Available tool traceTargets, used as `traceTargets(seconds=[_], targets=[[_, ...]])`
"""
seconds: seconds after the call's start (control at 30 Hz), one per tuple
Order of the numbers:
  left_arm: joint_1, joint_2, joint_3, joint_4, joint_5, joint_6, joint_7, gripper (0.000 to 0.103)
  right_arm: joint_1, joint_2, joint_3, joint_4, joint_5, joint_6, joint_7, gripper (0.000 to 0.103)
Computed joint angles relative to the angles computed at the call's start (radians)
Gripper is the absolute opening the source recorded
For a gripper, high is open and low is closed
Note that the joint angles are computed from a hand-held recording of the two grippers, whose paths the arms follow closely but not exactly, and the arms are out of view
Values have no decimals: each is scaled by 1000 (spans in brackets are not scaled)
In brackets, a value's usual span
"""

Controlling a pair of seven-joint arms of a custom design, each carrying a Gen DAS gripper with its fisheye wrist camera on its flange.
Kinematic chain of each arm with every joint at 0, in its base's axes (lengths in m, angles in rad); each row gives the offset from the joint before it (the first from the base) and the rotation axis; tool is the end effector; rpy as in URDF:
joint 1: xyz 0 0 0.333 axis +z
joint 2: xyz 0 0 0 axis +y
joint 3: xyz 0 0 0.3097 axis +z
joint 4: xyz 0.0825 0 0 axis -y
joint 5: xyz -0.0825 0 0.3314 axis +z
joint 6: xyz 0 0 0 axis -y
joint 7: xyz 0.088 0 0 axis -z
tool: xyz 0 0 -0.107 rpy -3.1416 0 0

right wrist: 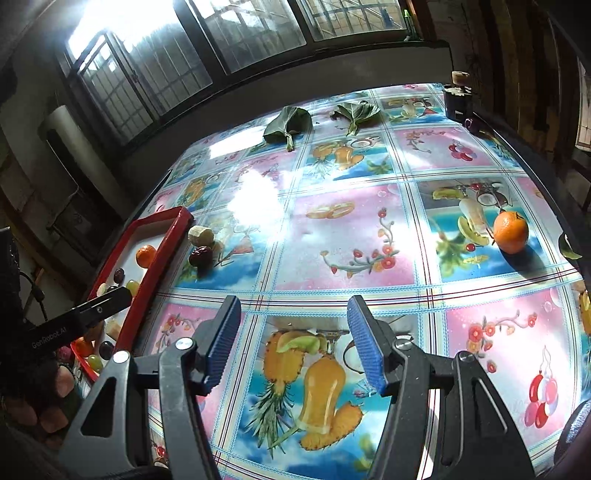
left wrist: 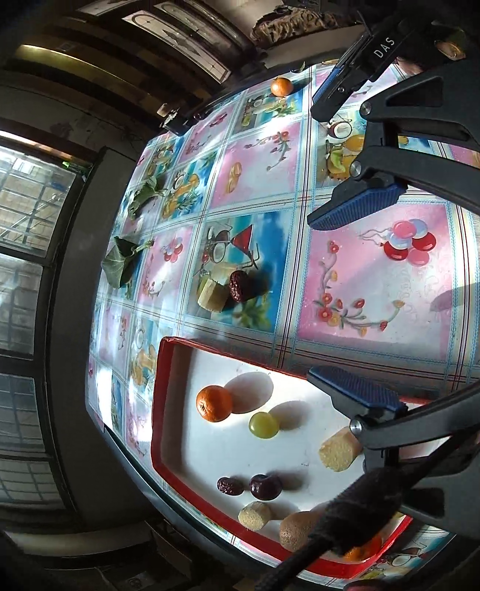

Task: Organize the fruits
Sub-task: 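Withdraw both tools toward the last red date and dark red fruit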

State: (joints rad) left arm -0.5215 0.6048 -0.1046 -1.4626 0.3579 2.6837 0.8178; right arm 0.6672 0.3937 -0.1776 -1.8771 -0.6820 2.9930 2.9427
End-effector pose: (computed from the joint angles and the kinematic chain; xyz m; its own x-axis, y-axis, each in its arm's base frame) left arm 0.5771 -0.4086 0.4196 -0.1646 -0.9678 0.1905 -0.8197 0.0268 -0.5722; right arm 0.5260 0.3461 0.4030 -0.0695 -0.9389 -0.3371 -0.7392 0.2753 -0.6146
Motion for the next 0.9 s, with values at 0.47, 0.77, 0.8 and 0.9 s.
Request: traceTargets(seconds=[0.47,0.77,0.8,0.9], targets=[[-32,68,-5,110,0,-151,13,76,-8,-96,-53,-159,-264,19,340,61],[-15,157,-11,263,-43,-224,58,76,-130,-109,24,-121,-319,-58,364,61],[-16,175,-7,295,-45,-235,62,76,-148,-105,41,-97,-293,-98,325,61],[-26,254,8,442,-53,-302,69,76,-201,-69,68,-7,-219,-147,219,61]])
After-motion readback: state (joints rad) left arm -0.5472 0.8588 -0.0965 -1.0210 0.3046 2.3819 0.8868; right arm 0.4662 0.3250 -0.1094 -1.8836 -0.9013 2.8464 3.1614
